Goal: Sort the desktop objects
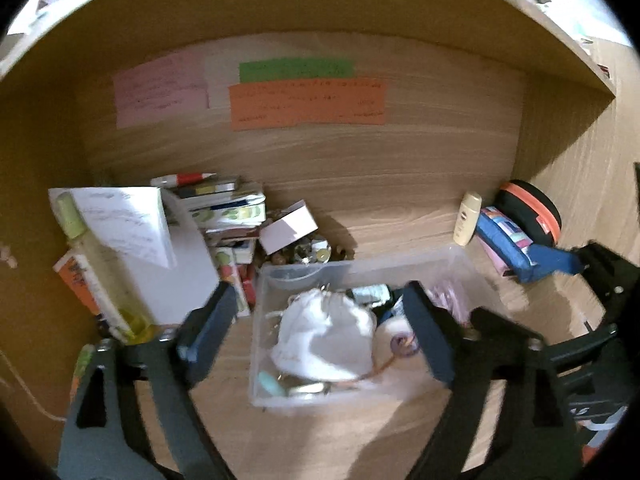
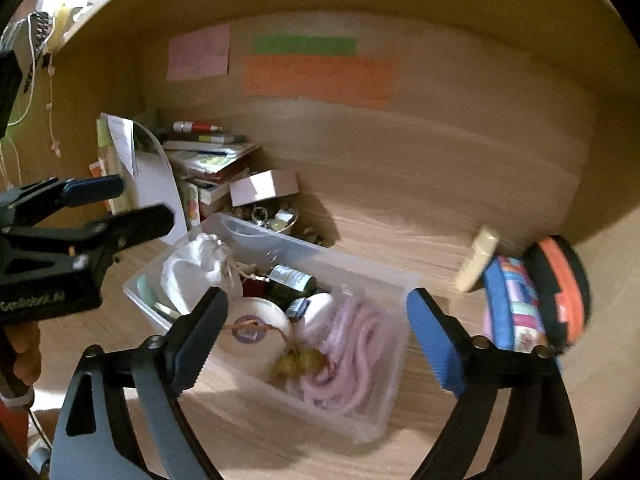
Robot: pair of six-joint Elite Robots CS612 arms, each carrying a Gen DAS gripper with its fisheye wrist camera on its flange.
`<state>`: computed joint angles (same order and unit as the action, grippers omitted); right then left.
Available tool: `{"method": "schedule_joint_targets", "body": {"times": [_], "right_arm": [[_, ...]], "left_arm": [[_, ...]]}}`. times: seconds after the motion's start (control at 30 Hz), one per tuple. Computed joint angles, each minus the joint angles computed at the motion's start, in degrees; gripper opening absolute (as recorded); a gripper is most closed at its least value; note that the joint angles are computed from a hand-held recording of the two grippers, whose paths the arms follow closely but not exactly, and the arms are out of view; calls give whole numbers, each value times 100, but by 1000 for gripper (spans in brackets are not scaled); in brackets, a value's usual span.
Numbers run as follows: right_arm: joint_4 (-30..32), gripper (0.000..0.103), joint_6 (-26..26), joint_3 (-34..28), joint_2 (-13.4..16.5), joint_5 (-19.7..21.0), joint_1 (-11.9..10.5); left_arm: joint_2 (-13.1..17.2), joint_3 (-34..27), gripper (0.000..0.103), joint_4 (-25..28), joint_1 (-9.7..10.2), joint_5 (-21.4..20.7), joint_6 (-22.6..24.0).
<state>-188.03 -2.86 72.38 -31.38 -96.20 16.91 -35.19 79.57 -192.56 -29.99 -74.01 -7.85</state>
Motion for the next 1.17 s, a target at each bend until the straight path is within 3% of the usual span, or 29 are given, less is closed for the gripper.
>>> {"method": "schedule_joint_targets", "body": {"times": [0.07, 0.43, 0.87, 1.17], "right_arm": [[-212, 99, 35, 134, -51, -71, 30], [-995, 101, 136, 816, -318, -428, 210], [-1219, 102, 286, 1231, -466, -554, 238], [-1142, 102, 399, 1211, -447, -464, 177]], "left_arm": [[-85, 181, 91, -110, -25, 81, -3], [-390, 967, 95, -771, -187, 380, 0], [-421, 1218, 95, -886, -227, 312, -297], [-350, 1174, 95, -1088, -239, 270, -183]]}}
